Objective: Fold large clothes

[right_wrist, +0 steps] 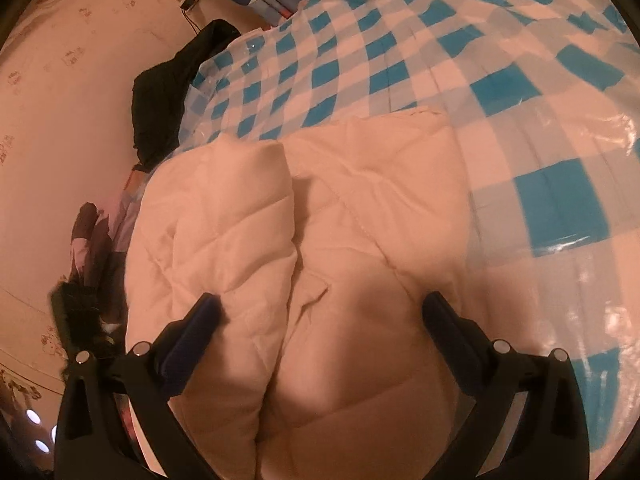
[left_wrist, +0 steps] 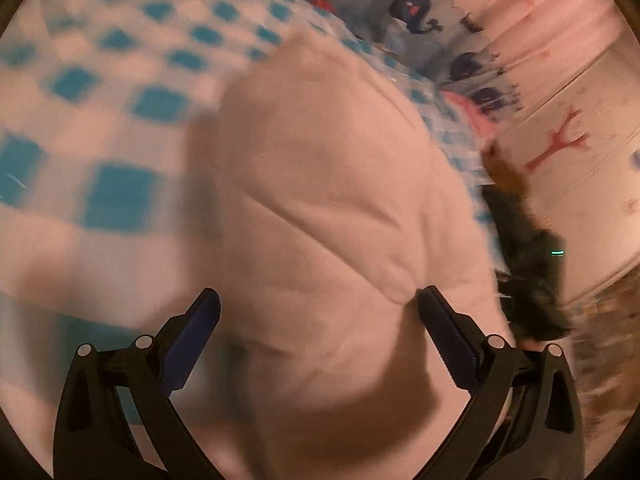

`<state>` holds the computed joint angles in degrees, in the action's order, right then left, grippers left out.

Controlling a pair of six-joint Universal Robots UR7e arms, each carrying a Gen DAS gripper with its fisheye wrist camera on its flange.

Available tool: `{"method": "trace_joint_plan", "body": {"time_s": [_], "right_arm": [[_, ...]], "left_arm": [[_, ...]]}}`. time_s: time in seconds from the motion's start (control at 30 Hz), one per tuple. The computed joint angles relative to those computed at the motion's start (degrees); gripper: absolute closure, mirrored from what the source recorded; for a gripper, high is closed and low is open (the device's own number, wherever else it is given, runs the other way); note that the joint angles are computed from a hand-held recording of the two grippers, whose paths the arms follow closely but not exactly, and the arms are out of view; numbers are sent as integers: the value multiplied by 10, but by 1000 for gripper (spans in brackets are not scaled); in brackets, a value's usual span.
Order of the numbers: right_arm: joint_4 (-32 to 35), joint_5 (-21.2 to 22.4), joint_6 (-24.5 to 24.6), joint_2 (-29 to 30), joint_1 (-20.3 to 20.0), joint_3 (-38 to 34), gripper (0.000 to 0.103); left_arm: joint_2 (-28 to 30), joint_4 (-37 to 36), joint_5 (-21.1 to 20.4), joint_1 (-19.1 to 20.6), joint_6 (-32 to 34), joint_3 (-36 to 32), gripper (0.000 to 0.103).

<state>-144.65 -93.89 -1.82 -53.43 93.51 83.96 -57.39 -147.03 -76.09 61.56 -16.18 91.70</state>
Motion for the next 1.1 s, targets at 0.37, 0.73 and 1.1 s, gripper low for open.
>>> {"method": "trace_joint_plan", "body": {"time_s": [0.37, 0.73, 1.1], "right_arm": [[-55, 49, -41, 115, 65, -67, 5], [-29, -98, -85, 110, 99, -58, 5], [-217, -114, -134, 1, 141, 126, 5]], "left_arm": [[-54, 24, 266, -88, 75, -5, 8], [-66, 26, 316, -61, 24, 30, 7], [-132, -46, 437, -150, 54, 147, 7]]}}
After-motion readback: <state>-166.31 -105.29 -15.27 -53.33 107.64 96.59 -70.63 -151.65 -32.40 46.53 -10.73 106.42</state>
